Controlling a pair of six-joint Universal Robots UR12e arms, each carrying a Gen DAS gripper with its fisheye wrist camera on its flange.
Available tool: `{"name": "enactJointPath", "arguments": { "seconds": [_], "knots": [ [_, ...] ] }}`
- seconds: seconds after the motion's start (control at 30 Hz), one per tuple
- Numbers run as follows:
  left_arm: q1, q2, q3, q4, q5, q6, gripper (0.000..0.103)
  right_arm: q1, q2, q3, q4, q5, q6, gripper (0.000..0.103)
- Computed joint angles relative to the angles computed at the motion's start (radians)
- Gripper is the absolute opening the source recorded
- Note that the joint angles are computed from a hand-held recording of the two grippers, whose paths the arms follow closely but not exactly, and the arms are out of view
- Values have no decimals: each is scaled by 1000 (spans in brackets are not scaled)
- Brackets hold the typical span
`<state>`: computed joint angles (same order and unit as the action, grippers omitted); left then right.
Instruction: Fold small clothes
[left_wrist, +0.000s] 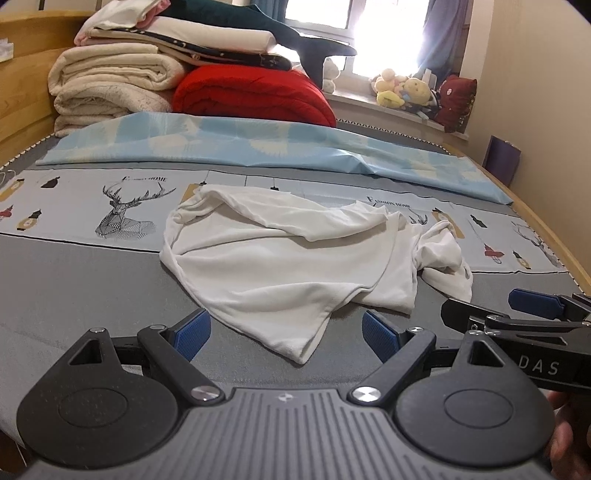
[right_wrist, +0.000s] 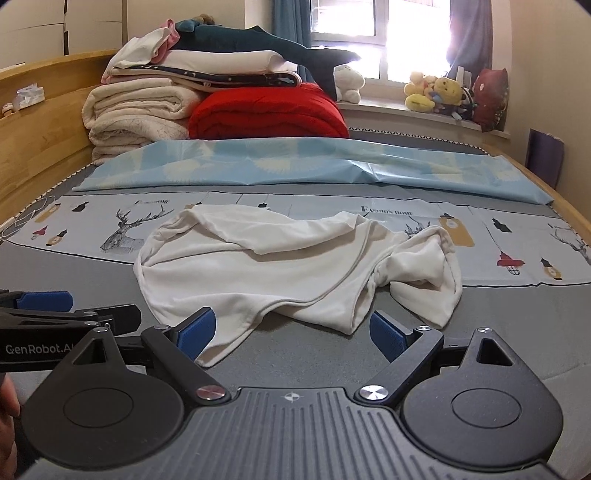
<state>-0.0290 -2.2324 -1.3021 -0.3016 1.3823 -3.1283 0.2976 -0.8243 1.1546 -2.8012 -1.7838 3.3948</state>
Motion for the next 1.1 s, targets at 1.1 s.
{"name": "enactJointPath", "arguments": {
  "seconds": [1.1],
  "knots": [
    [-3, -3, 3, -5, 12, 2, 92, 0, 3, -6, 11, -1, 0, 91]
  ]
}}
